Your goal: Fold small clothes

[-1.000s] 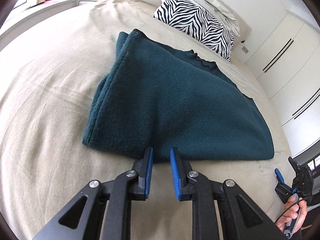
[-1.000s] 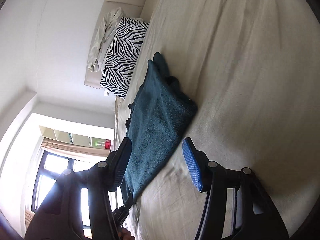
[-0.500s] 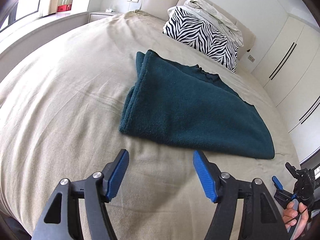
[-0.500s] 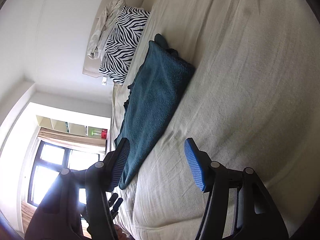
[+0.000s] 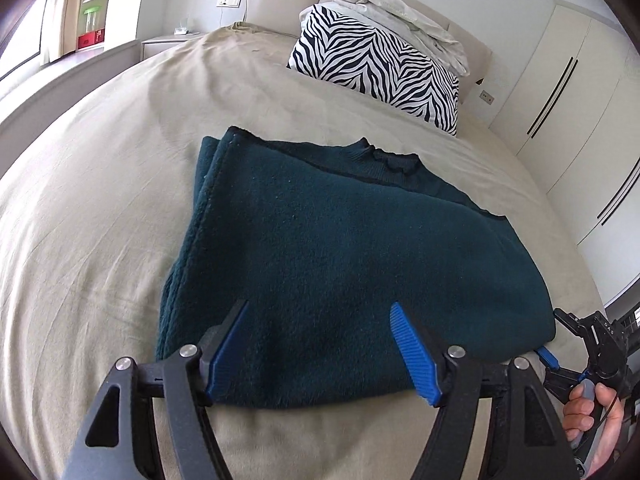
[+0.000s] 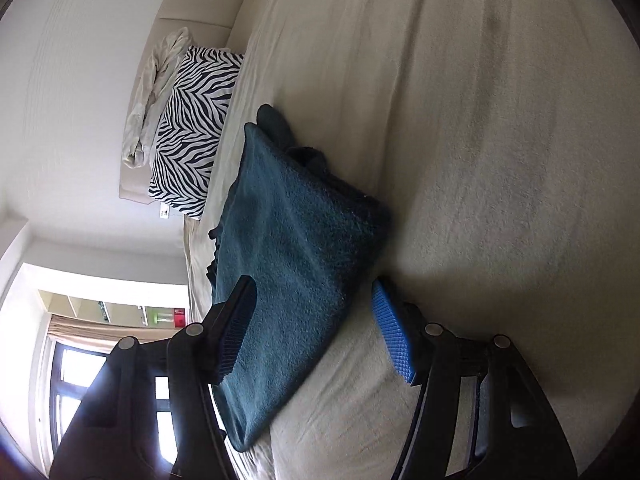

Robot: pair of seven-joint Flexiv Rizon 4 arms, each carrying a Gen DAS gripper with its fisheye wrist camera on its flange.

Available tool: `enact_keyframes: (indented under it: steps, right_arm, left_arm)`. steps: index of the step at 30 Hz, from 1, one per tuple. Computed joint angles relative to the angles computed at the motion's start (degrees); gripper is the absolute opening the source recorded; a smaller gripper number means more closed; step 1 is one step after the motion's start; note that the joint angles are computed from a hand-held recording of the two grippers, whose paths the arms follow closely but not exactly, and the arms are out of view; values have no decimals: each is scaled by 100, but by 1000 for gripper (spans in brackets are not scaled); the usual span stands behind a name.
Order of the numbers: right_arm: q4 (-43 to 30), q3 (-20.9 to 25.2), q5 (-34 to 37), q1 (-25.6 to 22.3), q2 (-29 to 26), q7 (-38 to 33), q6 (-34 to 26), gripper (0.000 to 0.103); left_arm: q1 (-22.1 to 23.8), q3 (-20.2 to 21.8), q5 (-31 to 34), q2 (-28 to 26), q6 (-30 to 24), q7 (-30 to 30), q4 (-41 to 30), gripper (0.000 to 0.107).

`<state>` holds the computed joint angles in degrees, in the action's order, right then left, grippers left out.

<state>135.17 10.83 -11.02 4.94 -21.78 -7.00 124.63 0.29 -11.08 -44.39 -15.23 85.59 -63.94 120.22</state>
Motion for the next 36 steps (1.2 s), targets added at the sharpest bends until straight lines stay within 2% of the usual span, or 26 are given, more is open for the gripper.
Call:
enact_keyframes:
  steps: [4,8,12,14,16,18,22,25,28,29,31,34,36]
  right_arm:
    - [-315,-185,266,209,-73,-174,-129,60]
    - [-603,-92,29,49,-279,-247,-74,60]
    - [-845,-45,-94,10,-521,-296,259,60]
    - [-931,-167,38,204,-538,-501,325,60]
    - [-1034,-264,172,371,-554,-697,295,60]
    - [-1152,-278,110,381,-587,-773,85,60]
    - [-1461,-301,152,321,-721,-850,-404,60]
    - [-1802,-103,-136,-3,-955,-736,-600,60]
    - [-2075,-140,-207,8,-1036,-811,-940,58]
    - [-2150,-84,-291,-46,-1081,-891,-924,55]
    - [-2243,2,-489,-146,-1092,-1032,-1077,35]
    - [-2229,-10,-468,-141,-1038,-1210,-1191,17]
    - [-2201,-54,-353,-105,-1001,-1273,-1288,13]
  left_arm:
    - [-13,22,253,-332,-160,-106,-446,74]
    - [85,-141,329,-564,-189,-68,-768,74]
    - [183,-304,387,-784,-186,31,-1064,74]
    - [83,-141,615,-933,-301,-129,-1278,74]
    - [-84,186,977,-1096,-703,-495,-1565,74]
    - [-100,311,1155,-1230,-1128,-780,-1749,72]
    - [158,-66,913,-1293,-846,-560,-1581,72]
    - [13,117,1193,-1345,-853,-670,-1624,73]
    - [23,123,1304,-1397,-892,-757,-1682,73]
    - [73,62,1267,-1405,-887,-744,-1673,73]
    - [128,2,1235,-1428,-907,-733,-1688,73]
    - [129,1,1258,-1438,-917,-746,-1701,73]
    - [197,-86,1186,-1434,-890,-688,-1674,73]
